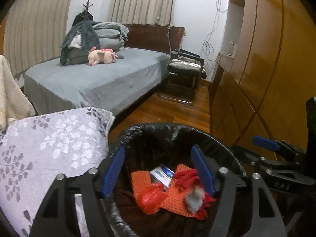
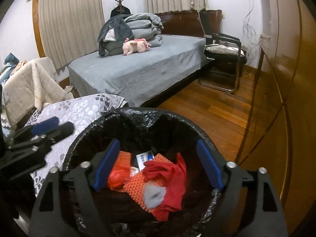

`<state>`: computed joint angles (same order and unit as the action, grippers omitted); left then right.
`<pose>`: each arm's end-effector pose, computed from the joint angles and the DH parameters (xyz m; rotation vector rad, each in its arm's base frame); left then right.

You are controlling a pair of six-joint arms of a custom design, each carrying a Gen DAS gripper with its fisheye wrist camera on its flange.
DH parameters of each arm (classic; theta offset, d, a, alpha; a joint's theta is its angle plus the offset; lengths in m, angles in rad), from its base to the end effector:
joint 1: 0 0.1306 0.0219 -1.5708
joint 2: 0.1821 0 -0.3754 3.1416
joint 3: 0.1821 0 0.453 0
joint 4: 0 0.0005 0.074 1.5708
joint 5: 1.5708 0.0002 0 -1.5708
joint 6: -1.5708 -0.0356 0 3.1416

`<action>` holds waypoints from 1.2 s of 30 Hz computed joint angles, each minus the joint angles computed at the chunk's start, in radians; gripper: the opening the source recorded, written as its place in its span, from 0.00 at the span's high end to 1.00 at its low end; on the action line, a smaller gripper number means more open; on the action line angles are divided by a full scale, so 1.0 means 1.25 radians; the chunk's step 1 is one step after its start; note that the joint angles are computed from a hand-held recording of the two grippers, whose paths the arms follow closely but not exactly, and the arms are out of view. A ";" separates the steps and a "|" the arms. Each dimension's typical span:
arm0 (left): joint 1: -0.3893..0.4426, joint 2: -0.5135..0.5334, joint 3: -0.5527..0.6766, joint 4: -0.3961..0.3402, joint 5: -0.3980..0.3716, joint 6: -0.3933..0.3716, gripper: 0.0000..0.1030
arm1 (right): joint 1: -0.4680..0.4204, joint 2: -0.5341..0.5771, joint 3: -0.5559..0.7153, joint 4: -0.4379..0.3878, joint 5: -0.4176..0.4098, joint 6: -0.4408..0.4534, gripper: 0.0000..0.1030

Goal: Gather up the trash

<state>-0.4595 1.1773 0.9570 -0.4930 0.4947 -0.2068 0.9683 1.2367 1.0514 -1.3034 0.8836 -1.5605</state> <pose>0.4088 -0.2217 0.3296 0.9858 2.0509 -0.6965 0.2600 0.3285 0.3219 0.7032 2.1540 -0.2345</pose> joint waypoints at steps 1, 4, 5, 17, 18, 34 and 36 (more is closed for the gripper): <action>0.006 -0.004 0.001 -0.001 0.002 -0.003 0.26 | 0.005 0.001 0.004 -0.007 0.005 -0.004 0.11; 0.028 -0.022 0.007 -0.006 0.013 -0.009 0.15 | 0.015 -0.010 0.008 -0.004 0.009 -0.003 0.07; 0.035 -0.033 0.007 -0.008 0.014 -0.010 0.13 | 0.021 -0.011 0.013 -0.004 0.012 -0.003 0.07; 0.089 -0.134 0.004 -0.068 0.035 -0.010 0.06 | 0.086 0.014 0.121 -0.073 0.055 -0.021 0.05; 0.096 -0.142 0.003 -0.077 0.039 -0.010 0.06 | 0.090 0.018 0.130 -0.078 0.058 -0.023 0.05; 0.179 -0.225 -0.022 -0.159 0.066 -0.030 0.06 | 0.129 0.070 0.226 -0.117 0.074 -0.002 0.05; 0.187 -0.229 -0.021 -0.170 0.067 -0.033 0.06 | 0.132 0.078 0.237 -0.121 0.076 0.003 0.05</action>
